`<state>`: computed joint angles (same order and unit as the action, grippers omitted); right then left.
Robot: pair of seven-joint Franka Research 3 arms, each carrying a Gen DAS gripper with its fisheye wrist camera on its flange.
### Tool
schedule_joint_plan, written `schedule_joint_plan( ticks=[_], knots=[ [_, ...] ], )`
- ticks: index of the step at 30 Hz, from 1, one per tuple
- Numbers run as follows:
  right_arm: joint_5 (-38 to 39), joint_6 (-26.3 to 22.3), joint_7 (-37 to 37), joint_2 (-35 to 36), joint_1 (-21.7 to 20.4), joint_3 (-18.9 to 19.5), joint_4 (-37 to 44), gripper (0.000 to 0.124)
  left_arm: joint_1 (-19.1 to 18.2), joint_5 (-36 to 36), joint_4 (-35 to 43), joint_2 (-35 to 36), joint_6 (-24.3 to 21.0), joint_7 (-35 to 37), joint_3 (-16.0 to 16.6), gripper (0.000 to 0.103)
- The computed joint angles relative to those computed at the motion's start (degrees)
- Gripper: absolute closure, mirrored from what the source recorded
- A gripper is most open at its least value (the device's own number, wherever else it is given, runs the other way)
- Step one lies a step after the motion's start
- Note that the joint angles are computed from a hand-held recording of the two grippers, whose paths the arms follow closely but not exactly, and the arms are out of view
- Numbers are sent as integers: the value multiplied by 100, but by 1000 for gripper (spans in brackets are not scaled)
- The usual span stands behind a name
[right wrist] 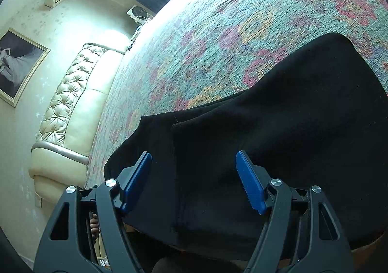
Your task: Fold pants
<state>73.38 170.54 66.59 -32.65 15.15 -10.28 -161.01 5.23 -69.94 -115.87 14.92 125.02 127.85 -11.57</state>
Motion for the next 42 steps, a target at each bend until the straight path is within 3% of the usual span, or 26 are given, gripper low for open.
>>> schedule_joint_plan(
  ticks=[5, 6, 7, 8, 13, 20, 28, 34, 40, 42],
  knots=[
    [-39, -62, -3, 81, 8, -8, 30, 52, -38, -73, -67, -55, 101, -23, -13, 41],
    [-33, -69, -17, 92, 11, -7, 28, 52, -46, -82, -89, -74, 117, -34, -11, 47],
    [-39, -81, -16, 103, 6, 1, 29, 52, -53, -50, -98, -74, 102, -80, -3, 67],
    [-44, -87, -12, 108, 0, 13, 29, 52, -55, -57, -85, -53, 54, -145, -5, 75],
    [2, -93, -54, 137, 8, 18, 45, 51, -51, -31, 154, 83, -18, -266, -36, 77],
    [115, -71, -104, 135, -28, 57, 50, 51, -11, -1007, 259, -61, -416, 239, -160, 82],
    [311, 203, -59, 25, 65, 132, 36, 51, -738, -915, 514, -384, -208, 487, -339, 87],
    [568, 469, -309, -44, 297, 128, 103, 51, -1392, -775, 1072, -68, 6, 455, -654, 92],
    [684, 313, -340, 80, 262, 99, 151, 51, -2019, 554, 1776, 706, 541, -350, -971, 92],
    [765, 199, -385, 102, 229, 90, 164, 51, -2147, 1017, 1939, 957, 619, -638, -1072, 96]
  ],
)
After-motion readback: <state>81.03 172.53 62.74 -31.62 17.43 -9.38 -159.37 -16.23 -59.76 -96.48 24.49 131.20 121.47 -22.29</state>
